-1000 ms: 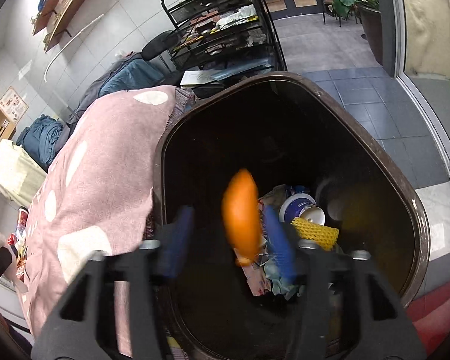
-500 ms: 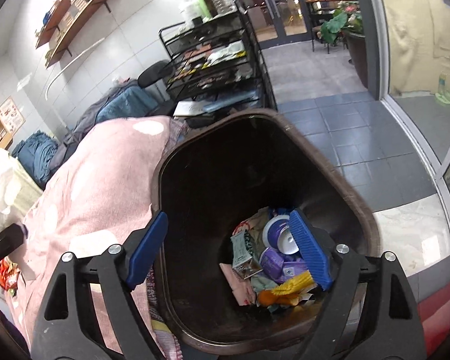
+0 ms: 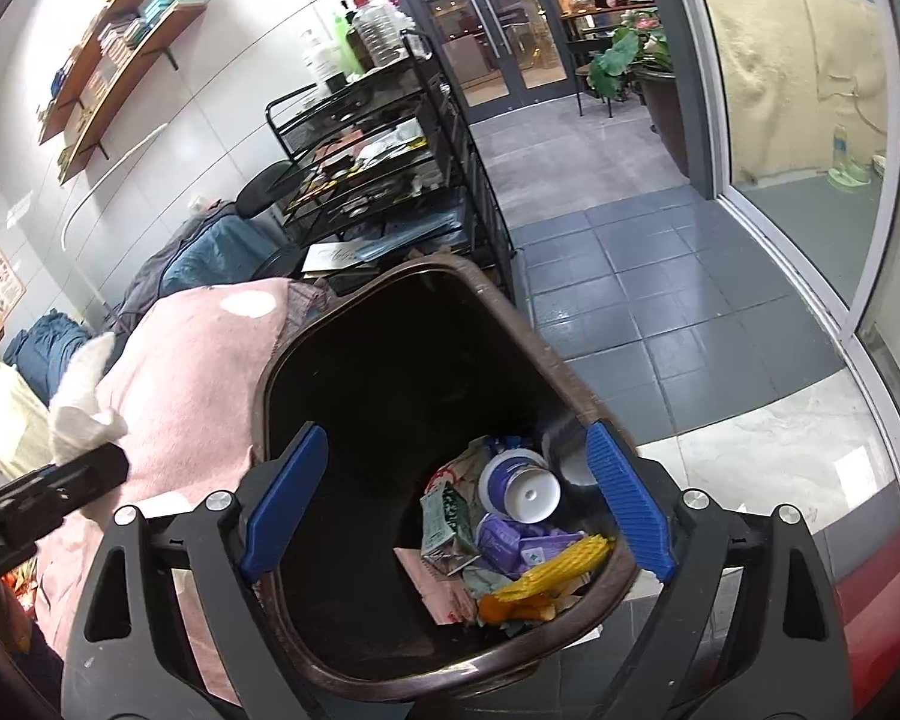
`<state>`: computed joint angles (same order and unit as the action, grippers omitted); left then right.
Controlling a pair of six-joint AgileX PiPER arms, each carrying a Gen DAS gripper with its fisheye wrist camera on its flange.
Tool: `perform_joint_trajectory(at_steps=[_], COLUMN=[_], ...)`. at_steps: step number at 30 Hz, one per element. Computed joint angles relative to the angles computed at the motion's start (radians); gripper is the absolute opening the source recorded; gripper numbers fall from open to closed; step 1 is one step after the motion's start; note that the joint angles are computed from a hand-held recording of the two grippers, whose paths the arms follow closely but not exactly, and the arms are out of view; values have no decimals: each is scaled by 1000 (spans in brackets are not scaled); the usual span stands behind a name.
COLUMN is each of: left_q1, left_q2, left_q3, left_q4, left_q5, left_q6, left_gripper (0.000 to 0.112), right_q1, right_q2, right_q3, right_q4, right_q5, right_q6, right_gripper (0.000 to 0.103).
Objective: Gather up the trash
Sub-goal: 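Lower the white tissue into the bin and open the left gripper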
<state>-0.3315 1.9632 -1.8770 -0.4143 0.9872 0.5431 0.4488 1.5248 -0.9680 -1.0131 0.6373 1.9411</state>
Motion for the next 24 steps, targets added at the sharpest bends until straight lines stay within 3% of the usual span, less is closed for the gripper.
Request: perform_joint_trajectory(at_steps=[8, 10, 11, 12, 24], left_q1=[-56, -68, -72, -77, -81], left_q2=[56, 62, 61, 57, -31], left_q3=[-54, -56, -53, -42, 77], left_q4=[81, 103, 110, 113, 120], left_q5=[17, 16, 15, 7, -123], left_q6=[-54, -57, -57, -53, -28], left_gripper=[39, 49, 64, 73, 95], right_q1=[-30, -34, -35, -37, -32], right_q2=[-31, -31, -31, -29, -22], right_q3=[35, 37, 37, 37, 38], right_q4=[1, 1, 2, 4, 11], right_q5=[-10, -14, -15, -18, -24], right_q6=[6, 8, 7, 6, 7], right_gripper=[89, 90, 90, 90, 92])
